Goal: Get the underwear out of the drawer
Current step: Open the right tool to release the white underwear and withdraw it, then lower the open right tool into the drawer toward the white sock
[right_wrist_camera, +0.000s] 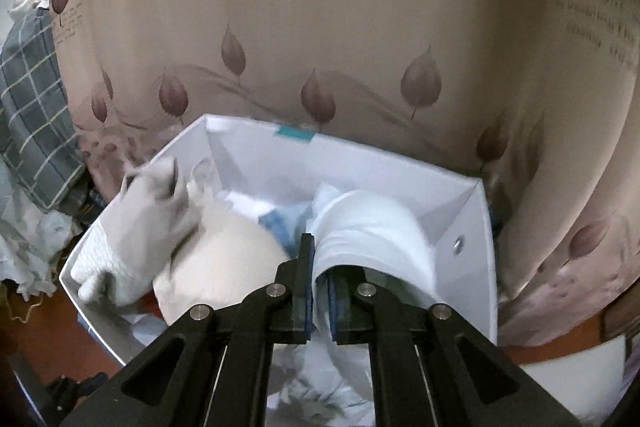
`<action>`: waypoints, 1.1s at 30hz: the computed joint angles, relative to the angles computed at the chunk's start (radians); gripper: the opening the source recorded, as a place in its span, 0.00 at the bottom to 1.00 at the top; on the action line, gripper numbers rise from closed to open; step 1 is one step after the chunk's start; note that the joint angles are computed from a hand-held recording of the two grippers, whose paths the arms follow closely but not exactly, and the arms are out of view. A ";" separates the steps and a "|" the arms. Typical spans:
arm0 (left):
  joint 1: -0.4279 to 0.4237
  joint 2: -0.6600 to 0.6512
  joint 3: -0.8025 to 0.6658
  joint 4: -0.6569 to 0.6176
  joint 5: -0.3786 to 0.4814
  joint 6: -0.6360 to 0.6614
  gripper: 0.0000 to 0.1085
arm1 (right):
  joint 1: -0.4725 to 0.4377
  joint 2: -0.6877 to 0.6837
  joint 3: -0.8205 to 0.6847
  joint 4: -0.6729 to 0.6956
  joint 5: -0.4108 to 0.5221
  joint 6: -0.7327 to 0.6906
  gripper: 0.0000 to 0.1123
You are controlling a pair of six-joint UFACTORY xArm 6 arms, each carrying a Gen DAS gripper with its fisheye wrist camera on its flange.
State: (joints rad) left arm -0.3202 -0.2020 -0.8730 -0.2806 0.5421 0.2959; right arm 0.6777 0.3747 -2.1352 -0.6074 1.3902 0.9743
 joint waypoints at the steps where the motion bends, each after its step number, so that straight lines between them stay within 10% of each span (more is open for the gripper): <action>1: 0.001 0.001 -0.002 -0.004 0.001 0.001 0.45 | -0.001 -0.010 0.020 0.016 -0.013 0.012 0.07; 13: 0.001 0.006 0.004 0.032 0.006 -0.032 0.45 | 0.076 -0.090 0.097 0.016 0.029 0.090 0.34; 33: 0.008 0.001 0.010 0.047 0.018 -0.055 0.45 | 0.274 -0.386 0.570 0.203 -0.051 0.059 0.40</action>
State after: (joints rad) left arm -0.3127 -0.2011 -0.8633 -0.2333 0.5598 0.2407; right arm 0.9519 -0.0118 -1.5651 -0.4041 1.3392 1.0335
